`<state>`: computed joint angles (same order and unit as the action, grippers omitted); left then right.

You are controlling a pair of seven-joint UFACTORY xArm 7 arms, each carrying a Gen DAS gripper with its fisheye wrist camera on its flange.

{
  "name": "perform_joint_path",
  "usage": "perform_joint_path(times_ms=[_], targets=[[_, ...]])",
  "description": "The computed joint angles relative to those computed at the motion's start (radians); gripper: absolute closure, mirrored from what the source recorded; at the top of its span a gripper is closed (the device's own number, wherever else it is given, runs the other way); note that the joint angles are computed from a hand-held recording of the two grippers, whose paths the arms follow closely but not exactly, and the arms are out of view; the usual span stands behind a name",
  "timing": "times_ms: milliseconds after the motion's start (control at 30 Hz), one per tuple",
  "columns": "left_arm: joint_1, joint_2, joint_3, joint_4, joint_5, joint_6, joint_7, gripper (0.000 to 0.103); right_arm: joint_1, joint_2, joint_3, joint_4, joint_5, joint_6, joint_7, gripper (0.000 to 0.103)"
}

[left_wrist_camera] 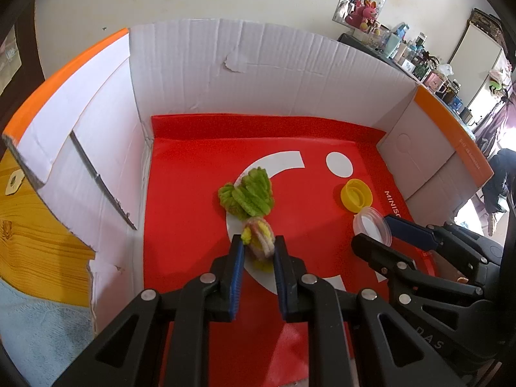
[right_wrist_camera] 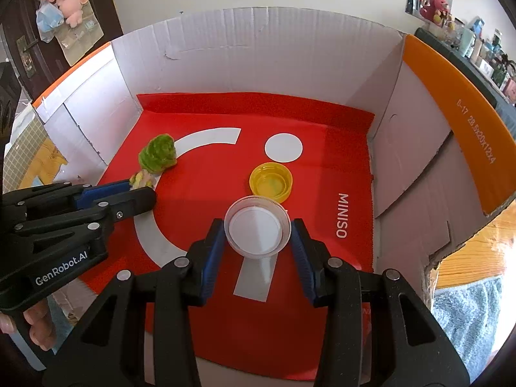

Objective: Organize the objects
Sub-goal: 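Lower and release the figure beside the pompom while the right tool releases the lid beside the cap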

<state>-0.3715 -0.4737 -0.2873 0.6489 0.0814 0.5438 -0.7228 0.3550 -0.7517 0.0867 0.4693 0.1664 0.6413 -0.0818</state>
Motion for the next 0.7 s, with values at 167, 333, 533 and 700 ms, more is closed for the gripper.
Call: perform_joint_path(times_ms=[167,333,533,700], targets=[[-0.003,0.002,0.004,0.002,-0.002,0.0,0.005,0.085,0.002,-0.003,-0.001,0.001,0.001,0.005,0.0,0.063],[-0.006,0.001,0.006,0.003,-0.009,0.002,0.011,0.083,0.001,-0.009,0.008,0.002,-0.005,0.012,0.009,0.053],[-0.009,-0.009,0.0,0.005,-0.01,0.008,0.009,0.083,0.004,-0.028,0.008,-0.004,-0.005,0.017,0.014,0.049],[-0.001,-0.029,-0.018,0.004,0.008,0.018,-0.01,0.07,0.006,-0.043,0.009,-0.008,-0.006,0.026,0.02,0.049]])
